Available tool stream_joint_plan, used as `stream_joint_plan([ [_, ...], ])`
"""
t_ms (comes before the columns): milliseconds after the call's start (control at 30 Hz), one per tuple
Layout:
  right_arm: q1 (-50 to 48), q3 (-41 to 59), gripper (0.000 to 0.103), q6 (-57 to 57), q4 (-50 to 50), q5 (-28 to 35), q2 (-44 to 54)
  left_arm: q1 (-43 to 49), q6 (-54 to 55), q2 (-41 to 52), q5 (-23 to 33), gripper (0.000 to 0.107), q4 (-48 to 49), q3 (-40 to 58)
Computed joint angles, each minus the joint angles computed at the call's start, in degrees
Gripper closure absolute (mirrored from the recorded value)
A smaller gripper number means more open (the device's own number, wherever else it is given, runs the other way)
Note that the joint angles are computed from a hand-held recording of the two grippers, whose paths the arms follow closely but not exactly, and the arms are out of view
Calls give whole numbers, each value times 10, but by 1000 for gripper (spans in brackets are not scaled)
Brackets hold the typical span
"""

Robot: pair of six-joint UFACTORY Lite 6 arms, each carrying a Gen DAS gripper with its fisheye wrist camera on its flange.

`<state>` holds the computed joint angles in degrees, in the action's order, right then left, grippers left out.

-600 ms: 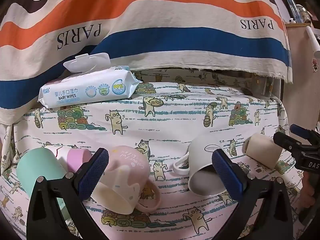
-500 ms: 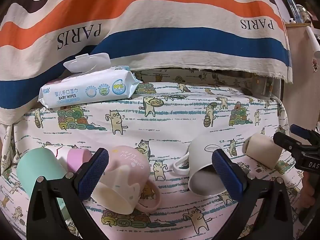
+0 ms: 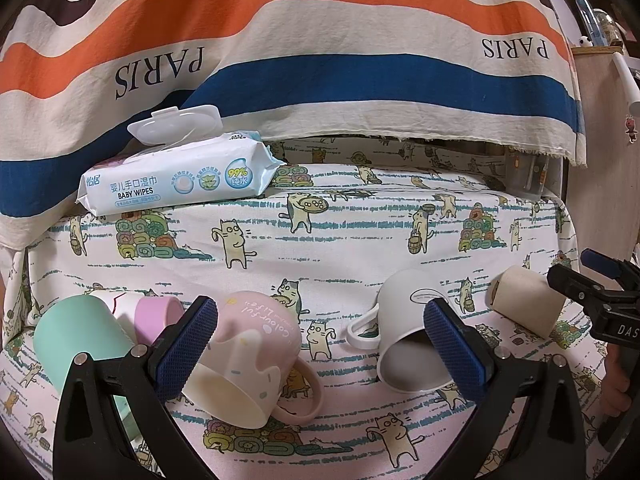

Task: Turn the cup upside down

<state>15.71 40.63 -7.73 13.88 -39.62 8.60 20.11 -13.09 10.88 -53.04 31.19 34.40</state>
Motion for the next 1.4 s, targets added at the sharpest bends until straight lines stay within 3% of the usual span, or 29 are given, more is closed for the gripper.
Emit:
stream_joint_plan([
  [1400,2,1,0,-2,6,3,-3,7,17,-19,2,4,15,-16],
])
